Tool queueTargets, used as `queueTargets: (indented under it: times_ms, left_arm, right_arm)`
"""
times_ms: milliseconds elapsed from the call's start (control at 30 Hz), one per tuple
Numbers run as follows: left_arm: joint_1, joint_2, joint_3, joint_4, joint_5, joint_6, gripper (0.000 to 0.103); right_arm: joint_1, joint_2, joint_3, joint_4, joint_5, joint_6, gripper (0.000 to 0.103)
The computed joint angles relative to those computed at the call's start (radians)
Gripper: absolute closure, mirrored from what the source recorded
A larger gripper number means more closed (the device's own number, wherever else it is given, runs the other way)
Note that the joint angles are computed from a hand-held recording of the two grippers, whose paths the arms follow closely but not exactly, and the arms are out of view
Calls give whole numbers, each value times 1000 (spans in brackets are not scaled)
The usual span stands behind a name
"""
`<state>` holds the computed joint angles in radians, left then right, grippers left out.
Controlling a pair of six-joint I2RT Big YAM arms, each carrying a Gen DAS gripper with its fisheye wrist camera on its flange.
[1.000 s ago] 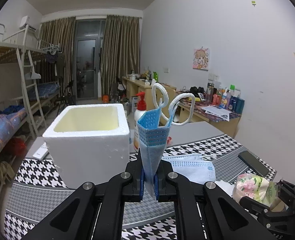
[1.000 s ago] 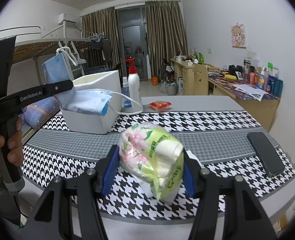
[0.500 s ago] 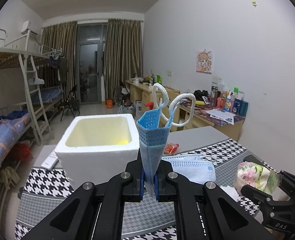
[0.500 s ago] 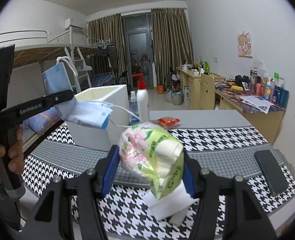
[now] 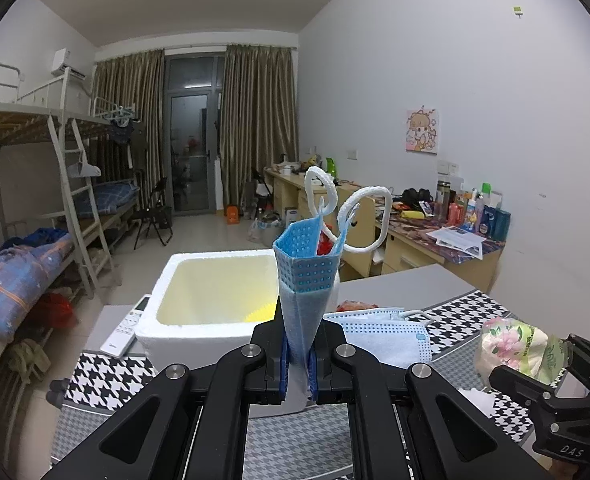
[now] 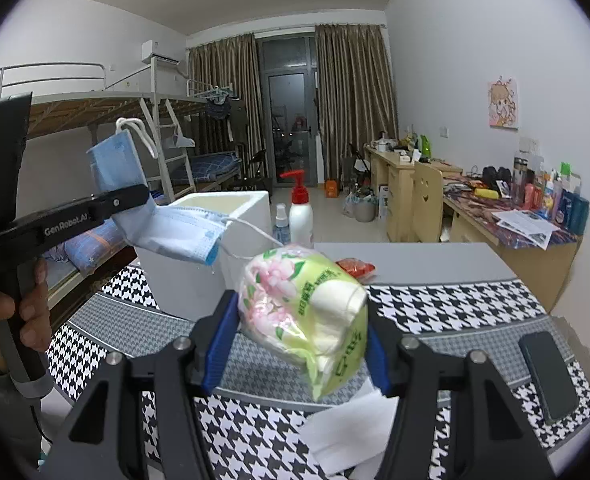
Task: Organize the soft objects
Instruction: 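Lift and carry the tissue pack and blue mask with both tools to the white foam box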
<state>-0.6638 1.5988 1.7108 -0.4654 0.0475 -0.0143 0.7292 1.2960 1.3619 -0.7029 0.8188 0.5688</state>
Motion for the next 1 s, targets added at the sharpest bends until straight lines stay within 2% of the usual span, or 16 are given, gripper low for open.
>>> queueTargets:
  times_ms: [300, 1000]
  left_arm:
    - [15, 35, 59, -26, -17, 1, 95]
    - [45, 140, 228, -101, -82, -11, 95]
  right_arm:
    - [-17, 31, 49, 21, -23, -50, 41]
    - [-68, 124, 196, 2, -97, -115, 41]
